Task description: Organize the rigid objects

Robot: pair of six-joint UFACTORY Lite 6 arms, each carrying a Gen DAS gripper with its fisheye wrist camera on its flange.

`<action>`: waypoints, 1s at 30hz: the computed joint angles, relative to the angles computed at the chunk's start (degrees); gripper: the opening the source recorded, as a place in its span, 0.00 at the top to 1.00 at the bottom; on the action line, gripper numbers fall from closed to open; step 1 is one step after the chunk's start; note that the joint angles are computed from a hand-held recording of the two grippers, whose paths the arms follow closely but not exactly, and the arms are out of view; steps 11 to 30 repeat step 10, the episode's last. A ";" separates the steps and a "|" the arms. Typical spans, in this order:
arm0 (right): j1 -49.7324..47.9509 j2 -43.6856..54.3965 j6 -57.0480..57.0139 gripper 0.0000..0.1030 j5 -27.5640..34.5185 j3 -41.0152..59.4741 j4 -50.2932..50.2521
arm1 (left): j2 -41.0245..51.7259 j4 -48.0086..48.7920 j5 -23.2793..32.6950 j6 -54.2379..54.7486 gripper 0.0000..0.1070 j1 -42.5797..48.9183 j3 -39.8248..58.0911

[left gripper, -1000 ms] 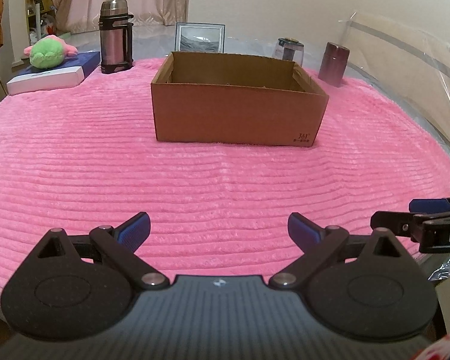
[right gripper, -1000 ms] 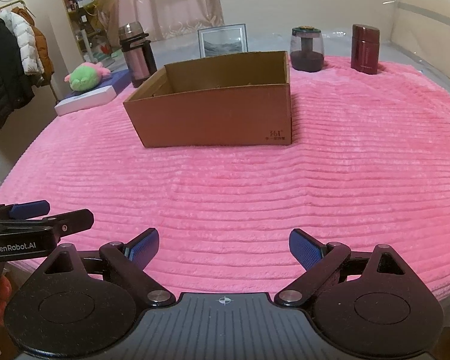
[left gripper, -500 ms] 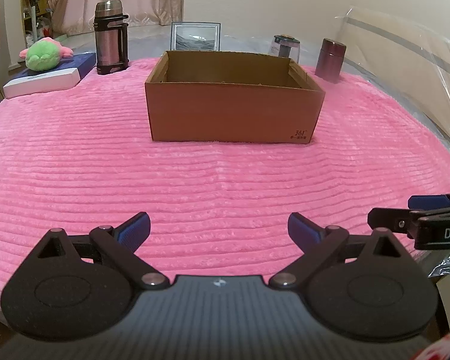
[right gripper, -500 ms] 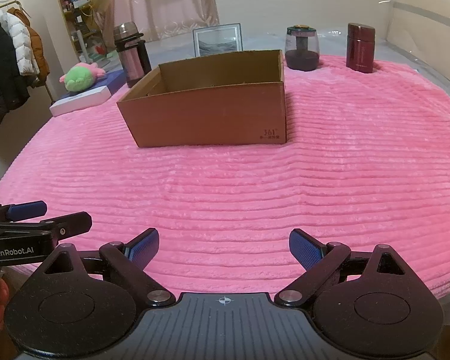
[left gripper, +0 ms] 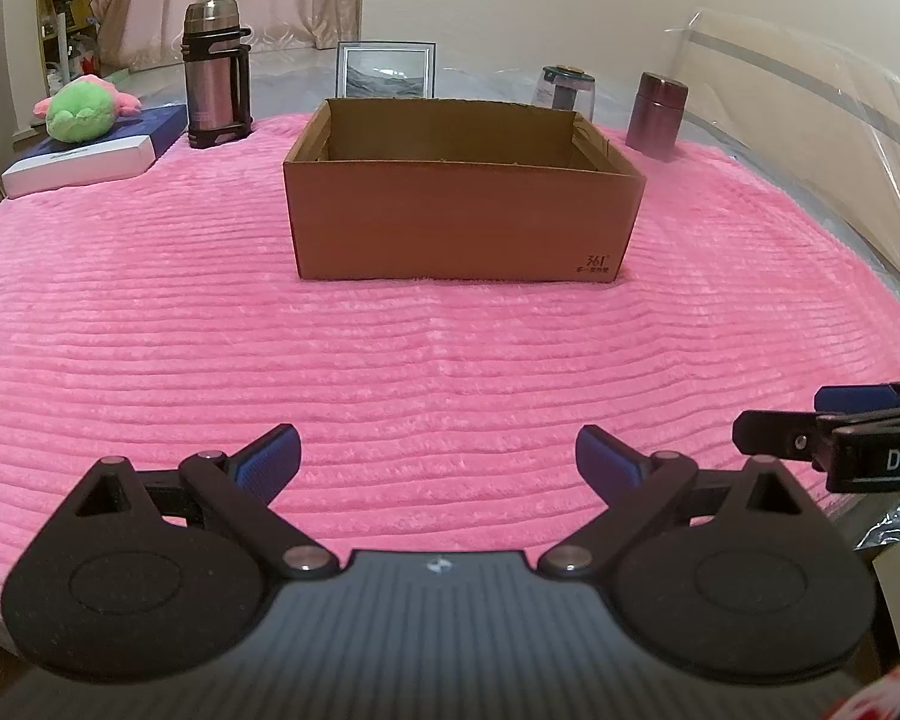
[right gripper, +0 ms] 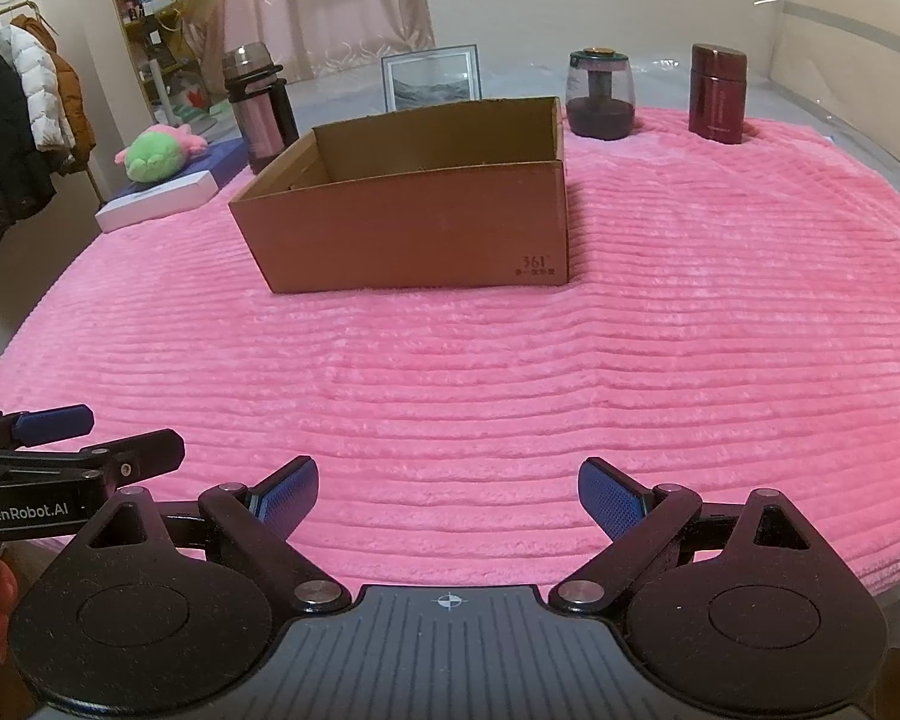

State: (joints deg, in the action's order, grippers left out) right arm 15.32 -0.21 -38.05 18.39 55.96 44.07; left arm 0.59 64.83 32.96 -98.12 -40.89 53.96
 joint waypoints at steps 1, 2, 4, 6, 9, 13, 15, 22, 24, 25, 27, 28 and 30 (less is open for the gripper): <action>-0.05 0.04 -0.07 0.12 0.08 0.06 0.03 | -0.11 0.14 -0.02 -0.18 0.10 -0.01 -0.19; -0.18 0.10 -0.24 0.12 0.14 0.08 0.14 | -0.06 0.20 -0.03 -0.25 0.10 -0.01 -0.19; -0.25 0.11 -0.45 0.12 0.14 0.00 0.30 | -0.11 0.09 -0.04 -0.05 0.10 -0.02 -0.19; -0.25 0.11 -0.45 0.12 0.14 0.00 0.30 | -0.38 0.86 -0.11 -0.72 0.10 -0.07 -0.58; -0.32 0.12 -0.83 0.12 -0.01 -0.14 0.69 | -0.46 1.16 -0.06 -0.88 0.10 -0.13 -0.66; -0.34 0.13 -0.90 0.12 0.00 -0.14 0.73 | -0.41 1.01 -0.12 -0.78 0.10 -0.07 -0.60; -0.34 0.13 -0.90 0.12 0.00 -0.14 0.73 | -0.41 1.01 -0.12 -0.78 0.10 -0.07 -0.60; -0.34 0.13 -0.90 0.12 0.00 -0.14 0.73 | -0.41 1.01 -0.12 -0.78 0.10 -0.07 -0.60; -0.34 0.13 -0.90 0.12 0.00 -0.14 0.73 | -0.41 1.01 -0.12 -0.78 0.10 -0.07 -0.60; -0.34 0.13 -0.90 0.12 0.00 -0.14 0.73 | -0.41 1.01 -0.12 -0.78 0.10 -0.07 -0.60; -0.34 0.13 -0.90 0.12 0.00 -0.14 0.73 | -0.41 1.01 -0.12 -0.78 0.10 -0.07 -0.60; -0.34 0.13 -0.90 0.12 0.00 -0.14 0.73 | -0.41 1.01 -0.12 -0.78 0.10 -0.07 -0.60; -0.34 0.13 -0.90 0.12 0.00 -0.14 0.73 | -0.41 1.01 -0.12 -0.78 0.10 -0.07 -0.60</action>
